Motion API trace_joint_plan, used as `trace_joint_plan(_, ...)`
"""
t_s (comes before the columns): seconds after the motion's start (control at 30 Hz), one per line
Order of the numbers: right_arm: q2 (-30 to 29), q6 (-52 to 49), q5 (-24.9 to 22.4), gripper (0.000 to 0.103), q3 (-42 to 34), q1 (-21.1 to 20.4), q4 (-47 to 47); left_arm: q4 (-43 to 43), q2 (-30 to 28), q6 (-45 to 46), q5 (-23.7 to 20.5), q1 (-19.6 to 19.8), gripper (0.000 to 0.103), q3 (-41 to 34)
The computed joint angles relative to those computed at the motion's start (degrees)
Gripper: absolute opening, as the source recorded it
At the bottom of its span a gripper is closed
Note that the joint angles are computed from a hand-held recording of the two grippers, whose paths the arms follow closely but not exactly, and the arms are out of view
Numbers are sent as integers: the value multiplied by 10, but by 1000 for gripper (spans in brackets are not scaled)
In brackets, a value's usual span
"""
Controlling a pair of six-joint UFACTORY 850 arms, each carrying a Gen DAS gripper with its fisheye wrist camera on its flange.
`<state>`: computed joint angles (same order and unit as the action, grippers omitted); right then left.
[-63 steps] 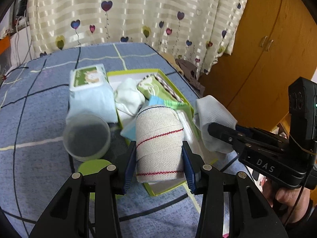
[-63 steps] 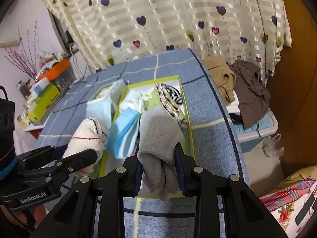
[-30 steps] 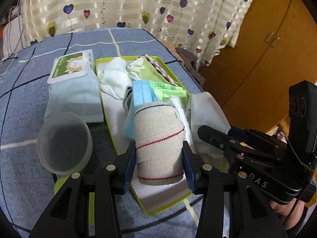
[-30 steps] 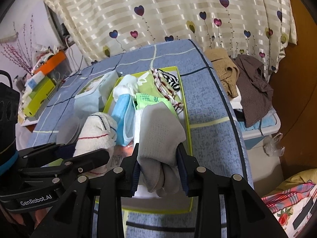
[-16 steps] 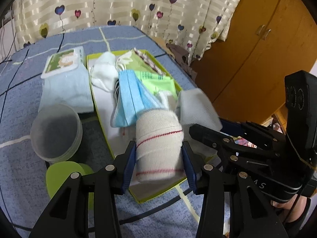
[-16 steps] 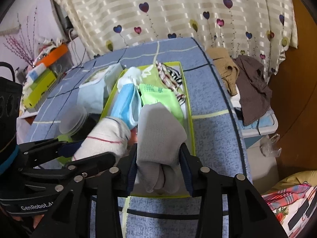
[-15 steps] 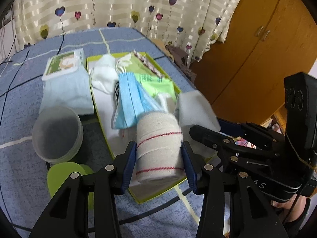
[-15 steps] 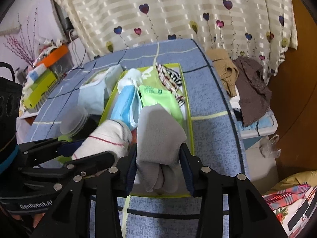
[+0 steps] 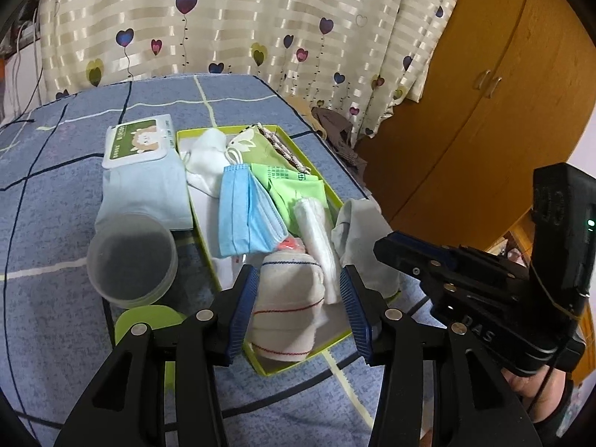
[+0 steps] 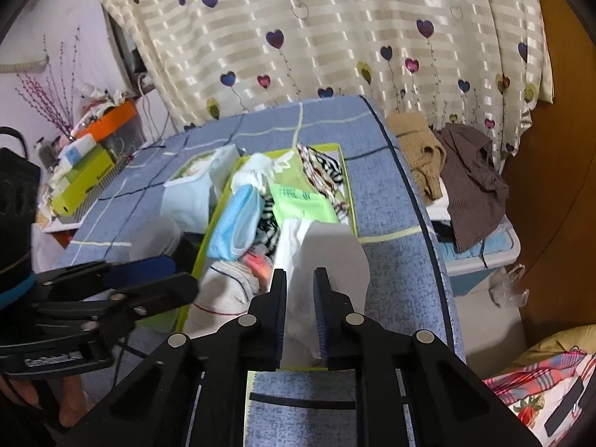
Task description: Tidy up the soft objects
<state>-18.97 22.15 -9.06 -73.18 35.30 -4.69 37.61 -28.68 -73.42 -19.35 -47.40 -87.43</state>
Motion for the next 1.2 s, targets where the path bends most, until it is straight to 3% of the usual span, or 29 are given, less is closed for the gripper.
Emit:
trace_joint_plan(0.13,-14,-99,-6,13,-9,-6,104,11,4,-11,-5,-1,48,4)
trace_joint_plan(0.27,-8,-125,-3,13,-5,-5,136,49,16,-47,-10,-3,48,15)
trace_joint_plan(0.43,14,15,2,14,3,11,-11,120,34,-110,-32,-11,48,32)
trace_joint_plan(0.6,27,139,-18,33,4,33,-142,153,54,-138,-43,-17,48,53)
trace_joint_plan(0.9,45,272,-45,44,11,72,-283,197,86,-187,-60,-28,48,94)
trace_joint_plan(1.2,52,344,-71,46,15,92,-348,211,104,-206,-63,-34,48,115)
